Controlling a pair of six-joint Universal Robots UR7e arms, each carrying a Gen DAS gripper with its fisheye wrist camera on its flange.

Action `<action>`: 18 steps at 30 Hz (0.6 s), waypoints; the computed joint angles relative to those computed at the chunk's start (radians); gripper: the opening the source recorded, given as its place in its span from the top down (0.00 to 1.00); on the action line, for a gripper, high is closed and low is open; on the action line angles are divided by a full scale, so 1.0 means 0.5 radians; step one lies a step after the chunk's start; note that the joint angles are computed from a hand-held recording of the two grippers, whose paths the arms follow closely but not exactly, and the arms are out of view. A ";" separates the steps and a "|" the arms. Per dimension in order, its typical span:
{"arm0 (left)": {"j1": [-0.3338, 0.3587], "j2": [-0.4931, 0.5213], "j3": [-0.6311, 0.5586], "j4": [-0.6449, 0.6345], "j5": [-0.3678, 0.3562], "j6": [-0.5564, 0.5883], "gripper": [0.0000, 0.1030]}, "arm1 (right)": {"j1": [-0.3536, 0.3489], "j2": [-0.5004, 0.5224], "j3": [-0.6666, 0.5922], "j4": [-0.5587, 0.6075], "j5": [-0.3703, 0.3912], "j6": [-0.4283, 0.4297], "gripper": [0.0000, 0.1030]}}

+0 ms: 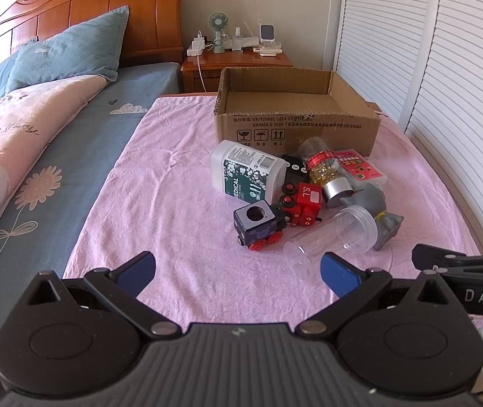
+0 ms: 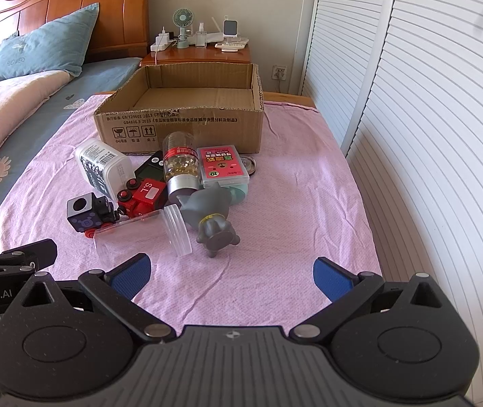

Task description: Organize rigid objects

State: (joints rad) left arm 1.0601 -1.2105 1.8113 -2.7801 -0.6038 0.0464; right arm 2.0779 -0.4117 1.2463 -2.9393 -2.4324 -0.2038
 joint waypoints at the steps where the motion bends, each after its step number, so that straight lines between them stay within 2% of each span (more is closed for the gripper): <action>1: 0.000 0.000 -0.002 0.004 -0.001 0.000 0.00 | -0.001 0.000 0.000 0.000 0.001 -0.003 0.00; 18: -0.007 0.000 0.001 -0.018 0.010 0.009 0.00 | 0.001 -0.001 0.001 -0.004 -0.001 -0.005 0.00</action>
State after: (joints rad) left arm 1.0567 -1.2106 1.8118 -2.7890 -0.5987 0.0506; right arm 2.0784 -0.4120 1.2470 -2.9414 -2.4326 -0.2063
